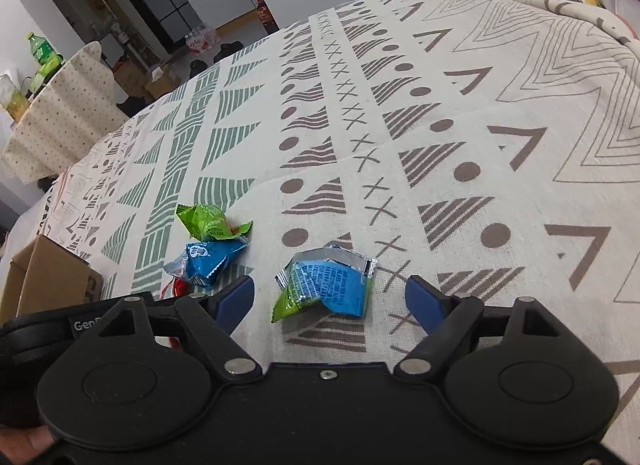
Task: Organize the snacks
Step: 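Grasp the red candy with the left gripper while the right grasps the blue pouch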
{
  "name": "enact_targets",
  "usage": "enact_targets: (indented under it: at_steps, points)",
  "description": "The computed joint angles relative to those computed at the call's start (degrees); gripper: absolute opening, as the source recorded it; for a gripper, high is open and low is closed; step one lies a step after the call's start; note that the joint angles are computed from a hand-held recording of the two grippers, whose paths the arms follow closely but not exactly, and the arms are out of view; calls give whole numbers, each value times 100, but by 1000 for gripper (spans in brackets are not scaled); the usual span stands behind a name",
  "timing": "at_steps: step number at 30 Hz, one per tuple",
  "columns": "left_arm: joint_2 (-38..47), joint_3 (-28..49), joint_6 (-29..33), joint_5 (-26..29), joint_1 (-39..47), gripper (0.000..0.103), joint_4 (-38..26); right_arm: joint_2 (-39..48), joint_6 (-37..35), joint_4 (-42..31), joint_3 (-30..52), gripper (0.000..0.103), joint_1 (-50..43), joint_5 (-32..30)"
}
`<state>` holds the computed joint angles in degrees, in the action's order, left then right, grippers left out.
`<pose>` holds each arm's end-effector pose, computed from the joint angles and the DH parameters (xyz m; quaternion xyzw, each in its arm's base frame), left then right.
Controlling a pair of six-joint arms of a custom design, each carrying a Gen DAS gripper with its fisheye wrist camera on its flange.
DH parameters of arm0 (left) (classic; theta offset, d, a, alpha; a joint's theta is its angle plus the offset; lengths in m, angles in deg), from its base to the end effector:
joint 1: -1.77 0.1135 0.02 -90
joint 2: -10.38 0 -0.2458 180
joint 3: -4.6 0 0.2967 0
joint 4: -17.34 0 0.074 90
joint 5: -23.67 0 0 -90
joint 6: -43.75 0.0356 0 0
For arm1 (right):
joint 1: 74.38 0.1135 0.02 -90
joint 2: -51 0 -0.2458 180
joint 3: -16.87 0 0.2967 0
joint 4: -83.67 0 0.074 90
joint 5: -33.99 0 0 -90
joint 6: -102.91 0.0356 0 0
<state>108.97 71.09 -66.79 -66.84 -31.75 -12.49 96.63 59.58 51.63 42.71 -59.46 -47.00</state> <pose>0.3000 -0.1983 0.1022 0.1086 0.9640 -0.1064 0.2180 0.1896 0.0448 0.1029 0.2824 0.8992 0.1031 0.3180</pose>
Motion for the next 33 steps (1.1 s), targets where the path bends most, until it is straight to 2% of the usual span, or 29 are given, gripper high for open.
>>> enact_targets:
  at_steps: [1, 3, 4, 5, 6, 11, 15, 24, 29, 33]
  points:
    - [-18, -23, 7, 1, 23, 57, 7, -2, 1, -25, 4, 75, 19, 23]
    - [-74, -90, 35, 9, 80, 39, 38, 16, -51, -44, 13, 59, 50, 30]
    - [-100, -122, 68, 9, 108, 31, 58, 35, -91, -48, 22, 55, 69, 26]
    - [-127, -155, 96, 31, 152, 19, 77, 56, -120, -33, 31, 44, 93, 9]
    - [-157, -193, 113, 99, 208, 18, 122, 49, -137, -20, 25, 40, 91, -58]
    - [-502, -277, 373, 272, 321, 17, 84, -622, 14, -171, -215, 29, 7, -422]
    - [-1014, -426, 319, 412, 399, 17, -176, -1447, 198, -672, -327, 28, 239, -219]
    - [-2306, -762, 513, 635, 670, 17, -1052, -3091, 1037, -2141, -163, 23, 1321, 919]
    - [-2936, -930, 703, 783, 883, 17, -1420, -3104, 1422, -2543, 206, 21, 2123, 1652]
    - [-3505, -1078, 822, 948, 1131, 17, -1699, -2857, 2033, -2698, 490, 20, 3102, 2413]
